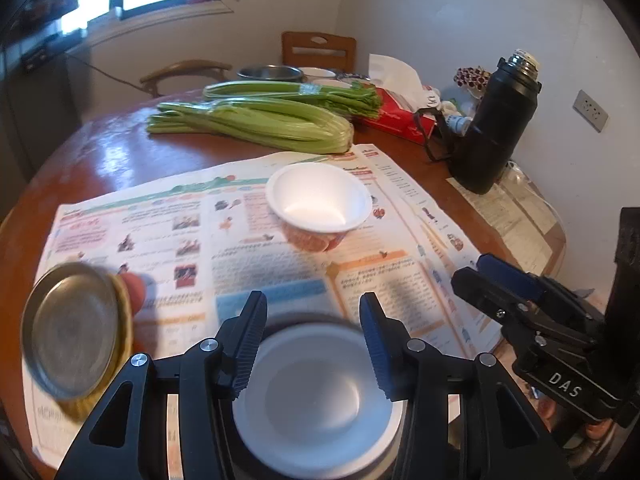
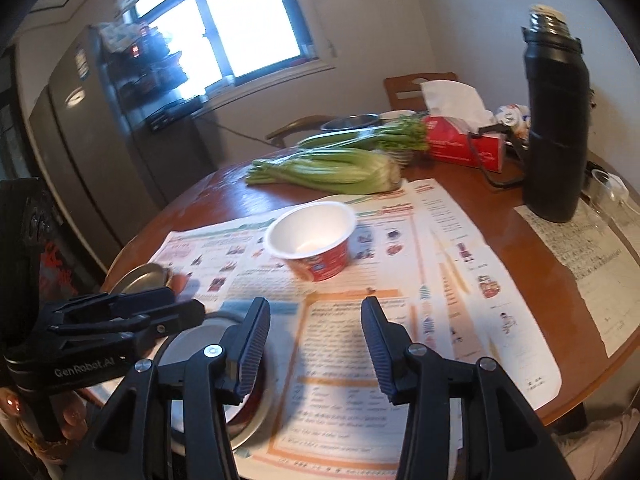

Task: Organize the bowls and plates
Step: 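Move the left tool to the red-printed white noodle bowl and grip its rim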

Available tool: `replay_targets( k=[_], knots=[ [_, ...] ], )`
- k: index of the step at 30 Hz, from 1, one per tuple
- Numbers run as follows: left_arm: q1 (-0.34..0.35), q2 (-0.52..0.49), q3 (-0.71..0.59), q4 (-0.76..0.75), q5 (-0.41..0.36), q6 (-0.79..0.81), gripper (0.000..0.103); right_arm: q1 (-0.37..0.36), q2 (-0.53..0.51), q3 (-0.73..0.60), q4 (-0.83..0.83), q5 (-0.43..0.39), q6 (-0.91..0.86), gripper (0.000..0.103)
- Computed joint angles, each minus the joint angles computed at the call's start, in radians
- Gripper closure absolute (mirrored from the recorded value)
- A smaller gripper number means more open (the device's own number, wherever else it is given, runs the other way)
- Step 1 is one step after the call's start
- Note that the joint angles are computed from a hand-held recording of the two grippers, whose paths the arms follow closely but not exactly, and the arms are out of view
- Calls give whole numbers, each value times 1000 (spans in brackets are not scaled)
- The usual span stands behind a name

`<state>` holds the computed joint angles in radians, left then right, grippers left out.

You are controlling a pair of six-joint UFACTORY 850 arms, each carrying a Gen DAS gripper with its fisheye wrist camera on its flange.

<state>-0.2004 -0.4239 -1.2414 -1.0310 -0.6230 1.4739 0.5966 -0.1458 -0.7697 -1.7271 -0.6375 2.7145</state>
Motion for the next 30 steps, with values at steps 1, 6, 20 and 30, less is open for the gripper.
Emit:
replay_targets(
  k=[1, 6, 20, 30],
  knots=[
    [-6, -19, -30, 22, -12, -22, 53, -12, 0, 0, -7, 11, 8, 55],
    [-34, -107, -158, 103, -26, -140, 53, -85, -24, -26, -27, 91, 23, 55],
    [-99, -336, -460, 311, -73, -418, 53, -206, -151, -158, -24, 225, -82, 55],
    [-110, -440, -588, 341, -136, -500, 53, -246, -235, -241, 41, 284, -234, 55]
  ],
)
